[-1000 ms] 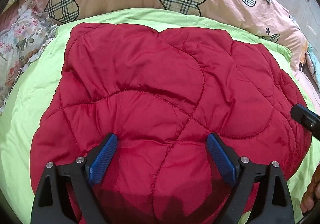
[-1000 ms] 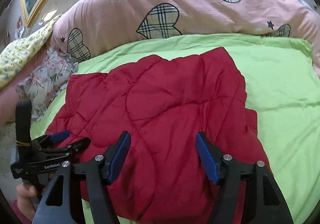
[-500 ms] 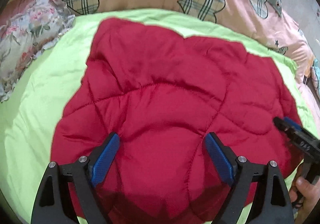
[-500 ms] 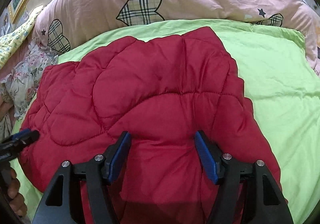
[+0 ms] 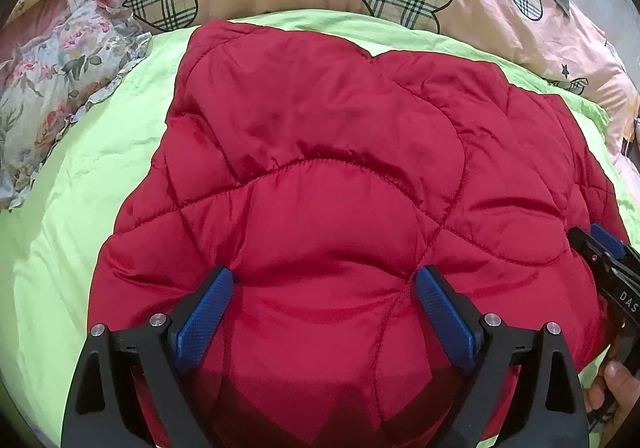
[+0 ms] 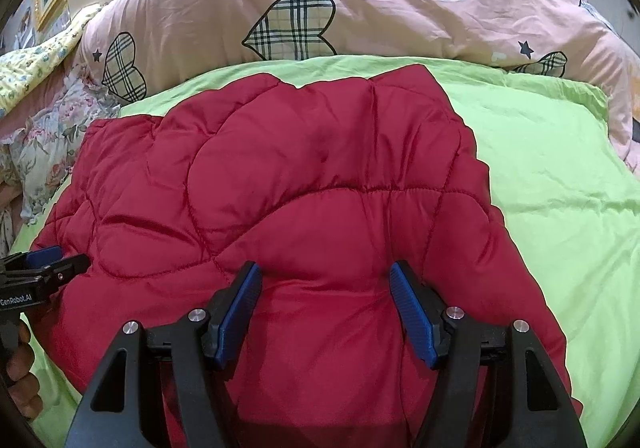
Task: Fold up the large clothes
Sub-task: 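Smooth the folded jacket with both grippers open, pressing it flat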
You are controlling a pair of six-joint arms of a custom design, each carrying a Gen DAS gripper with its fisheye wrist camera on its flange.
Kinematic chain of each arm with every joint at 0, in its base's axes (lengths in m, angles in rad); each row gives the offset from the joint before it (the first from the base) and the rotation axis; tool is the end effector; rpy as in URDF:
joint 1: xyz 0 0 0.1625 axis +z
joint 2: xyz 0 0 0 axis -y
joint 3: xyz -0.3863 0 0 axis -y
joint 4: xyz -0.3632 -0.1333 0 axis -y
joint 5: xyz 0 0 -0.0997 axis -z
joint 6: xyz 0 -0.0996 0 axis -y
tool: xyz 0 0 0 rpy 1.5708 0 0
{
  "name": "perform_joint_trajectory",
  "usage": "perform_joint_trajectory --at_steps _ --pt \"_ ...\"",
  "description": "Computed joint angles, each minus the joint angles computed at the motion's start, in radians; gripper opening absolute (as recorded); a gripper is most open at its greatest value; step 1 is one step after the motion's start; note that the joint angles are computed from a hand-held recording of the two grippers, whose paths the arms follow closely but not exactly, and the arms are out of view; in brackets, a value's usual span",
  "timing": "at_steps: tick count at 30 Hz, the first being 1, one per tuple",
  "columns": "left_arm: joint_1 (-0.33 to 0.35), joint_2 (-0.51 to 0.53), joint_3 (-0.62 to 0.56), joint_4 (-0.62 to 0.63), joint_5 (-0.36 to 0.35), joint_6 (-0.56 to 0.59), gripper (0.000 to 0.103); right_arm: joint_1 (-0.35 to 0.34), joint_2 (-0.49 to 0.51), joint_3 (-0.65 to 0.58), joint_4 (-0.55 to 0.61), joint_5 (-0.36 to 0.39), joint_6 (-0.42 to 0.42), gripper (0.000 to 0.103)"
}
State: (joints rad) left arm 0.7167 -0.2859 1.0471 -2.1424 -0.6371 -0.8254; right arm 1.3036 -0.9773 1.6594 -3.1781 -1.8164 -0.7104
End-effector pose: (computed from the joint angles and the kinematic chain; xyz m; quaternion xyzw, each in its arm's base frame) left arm -0.4030 -0.6341 -0.0561 0.0554 0.8883 -0.2771 0.3621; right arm -0.0625 -0.6414 0.2753 0.1419 -0.8785 0.3396 0.3048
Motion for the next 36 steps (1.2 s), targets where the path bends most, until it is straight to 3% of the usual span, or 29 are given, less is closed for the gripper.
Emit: perform_joint_trajectory --at_steps 9,13,15,25,29,36 --pt "-0.002 0.002 -0.006 0.022 0.003 0.0 0.095 0.028 -0.06 0.065 -0.002 -0.033 0.042 0.07" --pt "-0.006 0.008 -0.016 0.038 0.007 -0.017 0.095 0.052 -0.084 0.122 -0.027 -0.058 -0.012 0.071" --pt "-0.014 0.002 -0.014 0.063 0.008 -0.04 0.095 0.061 -0.064 0.115 -0.036 -0.105 -0.03 0.071" --pt "-0.091 -0.073 0.082 0.192 0.033 -0.192 0.095 0.052 -0.065 0.086 0.039 -0.12 0.027 0.074" --pt "-0.103 -0.069 0.069 0.253 0.042 -0.22 0.095 0.054 -0.072 0.089 0.051 -0.125 0.033 0.074" --pt "-0.099 -0.079 0.082 0.247 0.035 -0.211 0.095 0.061 -0.091 0.109 0.058 -0.136 0.05 0.074"
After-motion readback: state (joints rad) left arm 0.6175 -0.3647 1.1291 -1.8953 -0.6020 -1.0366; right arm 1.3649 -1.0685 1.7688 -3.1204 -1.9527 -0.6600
